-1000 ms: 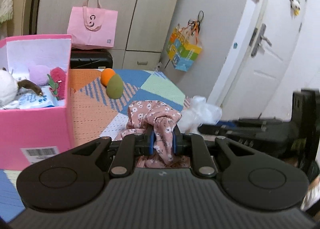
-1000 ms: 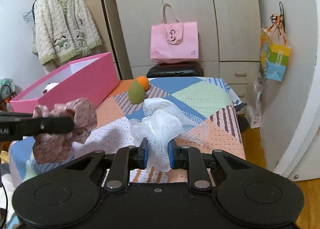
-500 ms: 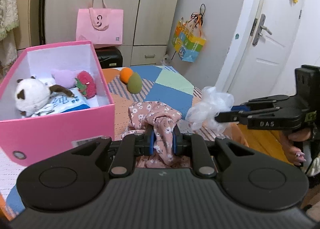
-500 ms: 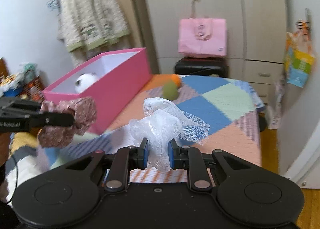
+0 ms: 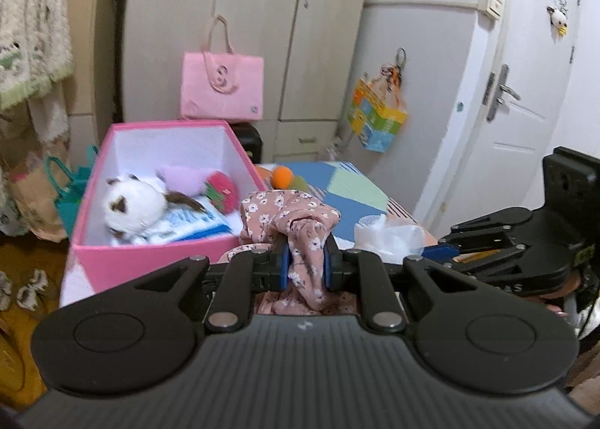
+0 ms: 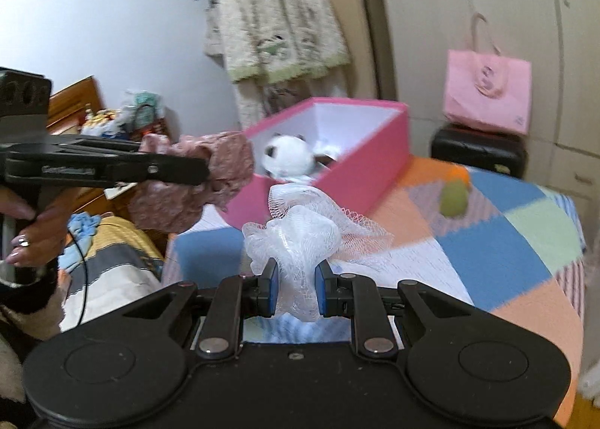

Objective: Organize soft objects
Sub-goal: 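Carry the bath puff with the right gripper over the pink box while the left gripper carries the cloth there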

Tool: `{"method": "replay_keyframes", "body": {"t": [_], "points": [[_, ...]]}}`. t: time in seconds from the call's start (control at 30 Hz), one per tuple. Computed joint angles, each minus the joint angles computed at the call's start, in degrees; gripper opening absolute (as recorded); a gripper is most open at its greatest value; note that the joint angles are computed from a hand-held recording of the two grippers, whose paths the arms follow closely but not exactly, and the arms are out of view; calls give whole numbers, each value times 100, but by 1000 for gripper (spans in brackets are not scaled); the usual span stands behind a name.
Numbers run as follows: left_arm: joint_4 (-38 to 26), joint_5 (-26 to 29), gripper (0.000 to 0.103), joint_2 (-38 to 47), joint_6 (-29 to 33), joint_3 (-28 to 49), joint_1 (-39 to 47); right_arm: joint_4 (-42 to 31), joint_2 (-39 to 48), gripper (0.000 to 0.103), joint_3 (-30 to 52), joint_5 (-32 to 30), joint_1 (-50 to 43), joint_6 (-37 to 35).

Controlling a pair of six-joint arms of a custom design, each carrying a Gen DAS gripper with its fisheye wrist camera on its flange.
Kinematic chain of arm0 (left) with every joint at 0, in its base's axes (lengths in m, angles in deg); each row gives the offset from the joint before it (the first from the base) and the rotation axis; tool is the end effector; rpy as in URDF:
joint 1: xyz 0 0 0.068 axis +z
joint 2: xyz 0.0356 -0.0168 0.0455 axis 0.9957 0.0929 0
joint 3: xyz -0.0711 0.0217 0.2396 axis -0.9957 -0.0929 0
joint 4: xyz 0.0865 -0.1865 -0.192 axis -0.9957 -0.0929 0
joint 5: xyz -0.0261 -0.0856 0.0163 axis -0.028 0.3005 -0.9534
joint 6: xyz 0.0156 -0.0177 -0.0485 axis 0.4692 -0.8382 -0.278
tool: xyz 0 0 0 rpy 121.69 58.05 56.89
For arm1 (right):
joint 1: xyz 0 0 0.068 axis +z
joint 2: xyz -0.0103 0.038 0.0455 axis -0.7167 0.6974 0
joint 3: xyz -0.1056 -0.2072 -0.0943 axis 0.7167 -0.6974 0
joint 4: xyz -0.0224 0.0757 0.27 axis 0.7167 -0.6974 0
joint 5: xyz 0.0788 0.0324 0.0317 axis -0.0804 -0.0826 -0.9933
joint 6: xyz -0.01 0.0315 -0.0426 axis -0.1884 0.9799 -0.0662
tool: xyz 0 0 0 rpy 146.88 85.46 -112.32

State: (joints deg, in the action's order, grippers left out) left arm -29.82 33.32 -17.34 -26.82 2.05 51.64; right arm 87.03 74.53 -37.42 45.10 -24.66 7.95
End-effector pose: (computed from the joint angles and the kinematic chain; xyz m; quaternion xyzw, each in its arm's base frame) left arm 0.2182 -0.1496 0.1659 0.2457 0.8188 -0.2442 0.4577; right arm 0.1833 0.0774 0.1086 -0.1632 0.8550 0.1827 0.4570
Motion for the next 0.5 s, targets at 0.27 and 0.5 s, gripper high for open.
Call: {"method": "replay_keyframes", "body": {"t": [0.27, 0.5], "points": [[161, 691, 16, -121, -66, 147, 651, 323, 602, 23, 732, 371, 525, -175], [824, 981, 16, 215, -149, 343, 935, 925, 1474, 23, 1404, 329, 440, -364]]}}
